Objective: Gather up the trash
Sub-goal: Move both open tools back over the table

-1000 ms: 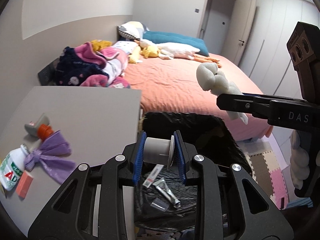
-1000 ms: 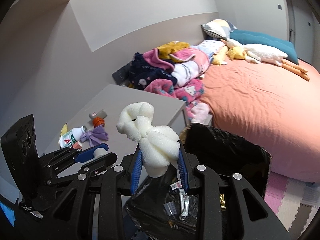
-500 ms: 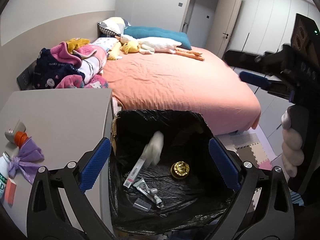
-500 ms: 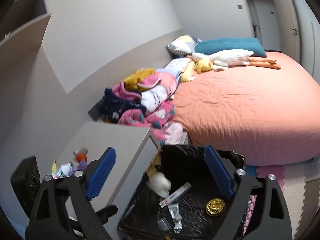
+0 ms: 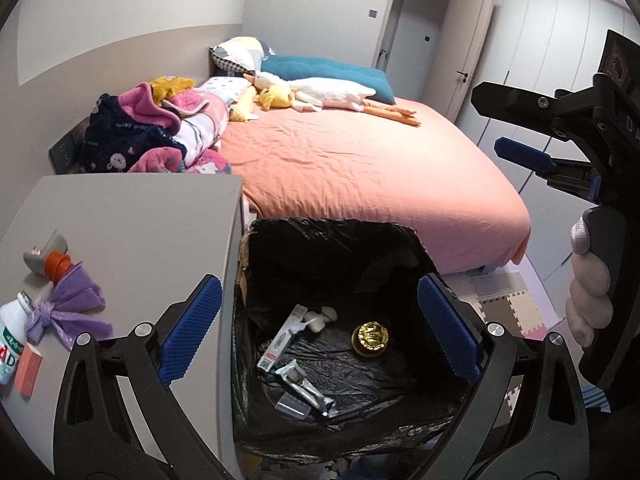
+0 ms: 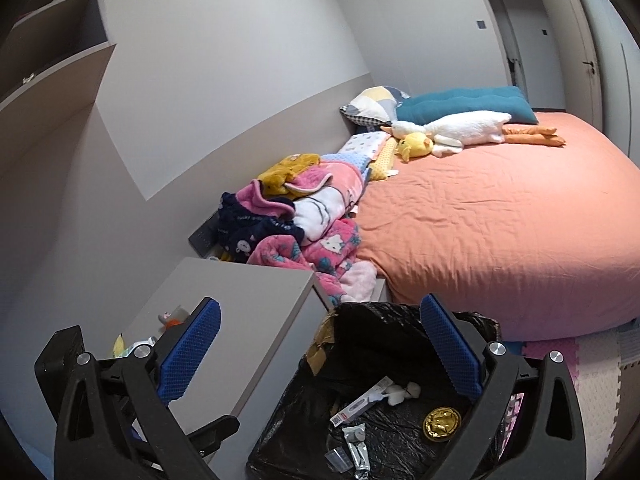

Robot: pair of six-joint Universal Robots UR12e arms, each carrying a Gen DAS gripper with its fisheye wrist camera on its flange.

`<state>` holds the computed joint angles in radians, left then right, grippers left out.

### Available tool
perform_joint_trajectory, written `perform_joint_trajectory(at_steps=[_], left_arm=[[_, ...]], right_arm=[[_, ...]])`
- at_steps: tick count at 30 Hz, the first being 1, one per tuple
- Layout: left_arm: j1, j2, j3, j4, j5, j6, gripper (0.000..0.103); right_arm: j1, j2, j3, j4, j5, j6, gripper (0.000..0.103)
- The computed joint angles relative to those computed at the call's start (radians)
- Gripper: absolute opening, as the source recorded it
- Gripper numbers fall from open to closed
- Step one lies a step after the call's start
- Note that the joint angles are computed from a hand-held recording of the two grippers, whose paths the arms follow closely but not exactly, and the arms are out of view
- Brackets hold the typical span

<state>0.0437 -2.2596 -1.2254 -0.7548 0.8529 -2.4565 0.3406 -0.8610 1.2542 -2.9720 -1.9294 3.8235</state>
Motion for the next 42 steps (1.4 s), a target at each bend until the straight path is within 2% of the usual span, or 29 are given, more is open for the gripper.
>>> perform_joint_trajectory(at_steps=[10,25,42], left_arm=[[0.022,-0.003,-0.003,0.026,0.018,-0.042,0.095],[0.071,-0.008,-0.007,0.069,0.058,-0.098,0.095],[0.122,-0.029,0.010,0.126,0.121,-0.193,0.095]], right_arm=[[0.016,0.042,-0.078,0.057,0.036,-0.047,0.100],[0.034,0.129,-0.234,0.140,0.145,-0.089,0.100],[0.061,0.266,-0.491,0.279,0.242,-0.194,0.100]])
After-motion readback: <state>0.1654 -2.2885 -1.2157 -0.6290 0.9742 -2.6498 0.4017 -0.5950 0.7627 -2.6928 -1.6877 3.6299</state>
